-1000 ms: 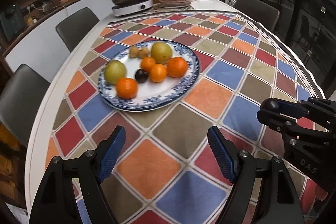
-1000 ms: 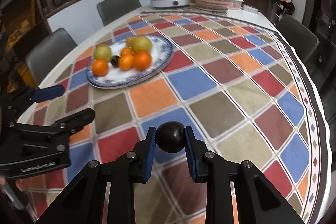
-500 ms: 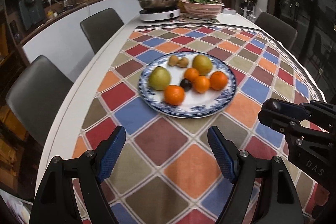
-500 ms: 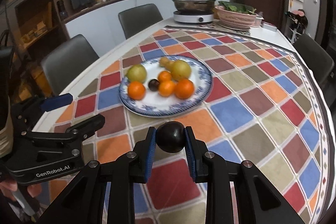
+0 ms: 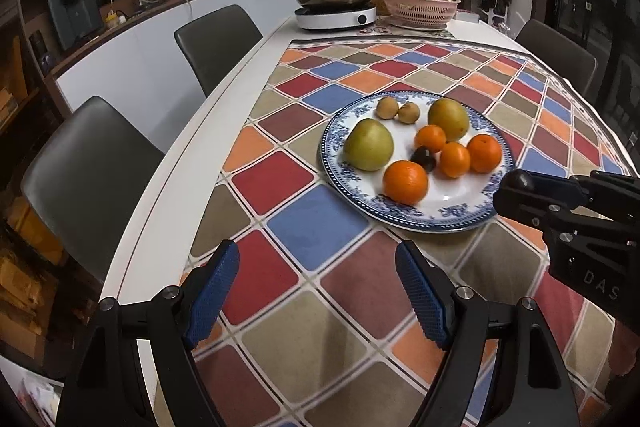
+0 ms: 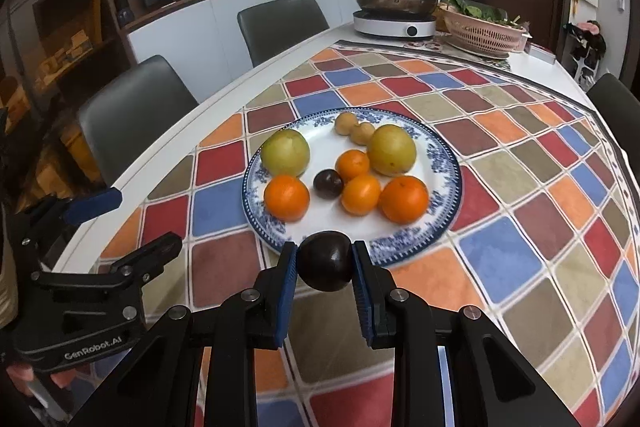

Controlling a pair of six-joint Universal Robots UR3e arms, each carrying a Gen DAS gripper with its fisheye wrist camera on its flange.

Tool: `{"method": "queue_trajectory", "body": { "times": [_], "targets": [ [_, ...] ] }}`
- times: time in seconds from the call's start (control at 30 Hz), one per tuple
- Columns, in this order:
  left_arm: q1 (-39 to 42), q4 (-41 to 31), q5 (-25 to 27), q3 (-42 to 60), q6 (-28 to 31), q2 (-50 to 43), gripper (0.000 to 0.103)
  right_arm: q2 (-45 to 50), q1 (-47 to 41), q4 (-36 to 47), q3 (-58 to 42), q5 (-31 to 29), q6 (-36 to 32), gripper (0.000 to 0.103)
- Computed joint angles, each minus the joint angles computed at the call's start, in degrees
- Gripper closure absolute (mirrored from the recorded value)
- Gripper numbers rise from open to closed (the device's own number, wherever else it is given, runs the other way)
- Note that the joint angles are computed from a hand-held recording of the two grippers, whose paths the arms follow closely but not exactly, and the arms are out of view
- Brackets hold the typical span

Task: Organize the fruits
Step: 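Carry the held dark plum over the plate with the right tool, then open the right tool to drop the dark plum onto the plate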

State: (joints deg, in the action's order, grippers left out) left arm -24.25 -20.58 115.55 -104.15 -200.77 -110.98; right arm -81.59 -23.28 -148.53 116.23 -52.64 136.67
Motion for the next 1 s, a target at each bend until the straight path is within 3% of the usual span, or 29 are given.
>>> {"method": "queue_trajectory", "body": {
  "times": [0.37, 0.43, 0.5, 0.7, 0.8, 0.9, 1.0],
  "targets": [
    [3.1, 1.41, -1.53, -0.07, 1.87, -0.92, 0.023, 9.35, 6.33, -4.38, -8.12, -4.79, 5.9, 0.074],
    [2.99, 1.64, -1.36, -0.13, 1.92, -0.79, 0.023, 9.33, 6.31, -5.03, -8.02, -5.0, 6.53, 0.06],
    [2.78, 1.61, -1.32, -0.06, 1.99, -0.66, 0.023, 8.75, 5.84, -6.72, -6.97, -4.86, 7.13, 0.057],
    [0.56, 1.43, -0.69, -0.38, 1.27, 0.69, 0.023, 3.06, 2.44, -6.63, -1.6, -3.26, 6.03, 0.056],
    [-0.76, 1.55, -0.53, -1.42, 0.03, 2.43, 0.023, -0.95, -0.22, -6.41, 1.97, -2.38, 5.46, 0.047],
    [-2.73, 1.26, 0.53, -1.9, -1.14, 4.11, 0.023, -6.34, -3.71, -6.83, 6.47, -1.07, 4.68, 0.046],
    [-5.15, 1.22, 2.32, -2.27, -2.37, 5.91, 0.017, -12.66, -7.75, -3.47, 9.84, 0.91, 2.77, 0.038]
  ]
}}
